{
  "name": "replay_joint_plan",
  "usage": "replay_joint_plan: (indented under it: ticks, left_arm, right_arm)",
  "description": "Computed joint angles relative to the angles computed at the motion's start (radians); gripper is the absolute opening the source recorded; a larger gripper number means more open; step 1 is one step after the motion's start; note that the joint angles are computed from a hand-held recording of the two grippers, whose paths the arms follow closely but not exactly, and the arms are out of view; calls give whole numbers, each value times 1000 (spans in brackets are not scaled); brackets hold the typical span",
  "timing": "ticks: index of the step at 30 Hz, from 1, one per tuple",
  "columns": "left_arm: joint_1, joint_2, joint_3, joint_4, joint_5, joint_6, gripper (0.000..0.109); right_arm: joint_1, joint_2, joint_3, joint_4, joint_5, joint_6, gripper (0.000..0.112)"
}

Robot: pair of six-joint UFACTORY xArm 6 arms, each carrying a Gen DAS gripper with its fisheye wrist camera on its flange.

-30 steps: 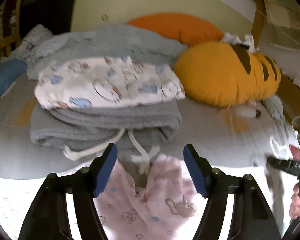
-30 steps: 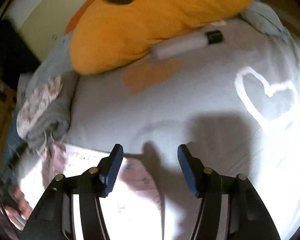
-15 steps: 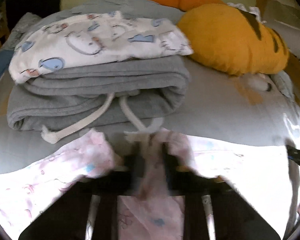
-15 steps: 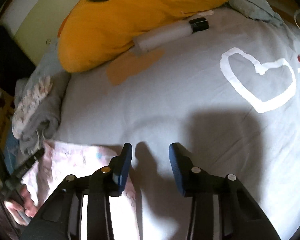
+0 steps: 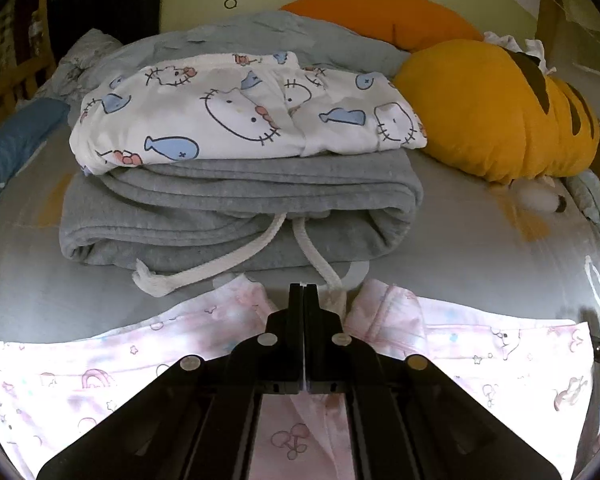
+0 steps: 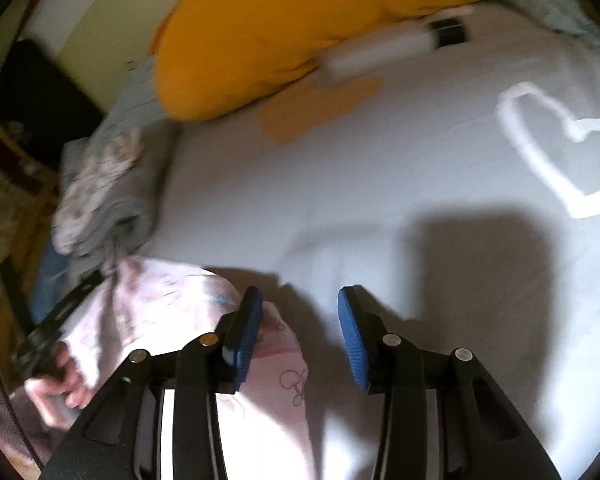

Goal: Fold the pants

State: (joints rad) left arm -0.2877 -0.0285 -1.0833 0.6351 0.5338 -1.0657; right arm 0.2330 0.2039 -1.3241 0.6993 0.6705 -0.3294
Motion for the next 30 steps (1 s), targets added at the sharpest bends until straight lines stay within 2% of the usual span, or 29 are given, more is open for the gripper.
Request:
replay_joint_plan:
  ticks: [1,4,8,10,12,13,14,17,19,20,23,24,26,28,30]
  left_arm:
    - [0,-4,2,2,1,1,0]
    - [3,-4,6,9,-9,-4,0]
    - [-4,-2,-2,35,5,-26,0]
    - [-7,-4,-4,47,11,-32,1]
    - [-8,-7,-2,53,10,-34,1]
    - [-8,-8,-2,55,10,-34,3]
    - [-8,-9,-2,57,9,-34,4]
    - [-11,-8,-6,73,18,-41,5]
    - [-13,-8,-9,88,23,-50,5]
    - [-15,-8,-10,96,24,-55,5]
    - [-14,-11,-7,98,15,-54,5]
    - [-14,-10,-6,98,13,-55,5]
    - [-14,-13,-2,94,11,-51,5]
    - [-15,-12,-3,90,10,-47,5]
    - [-17,-8,-8,88,13,-44,5]
  right_arm:
    - [4,-1,-1,-3,8,-12,42]
    - [8,-12,0,62,35,-90,55]
    - [0,-40,7,225,112,-271,56]
    - [11,-48,7,216,125,-305,56]
    - [39,-59,17,138,110,-299,55]
    - [58,-59,17,85,94,-270,49]
    - [77,-55,13,22,83,-228,37]
    - [93,-49,15,-48,57,-186,20]
    - [104,-61,45,-81,-39,-142,8]
    - [115,-79,78,-114,-142,-98,8]
    - [116,-143,189,-335,-430,134,5]
    - [113,-158,214,-345,-490,158,5]
    - [117,-190,262,-259,-614,106,5]
    - [119,-204,282,-277,-664,114,5]
    - [99,-203,282,-425,-651,266,8]
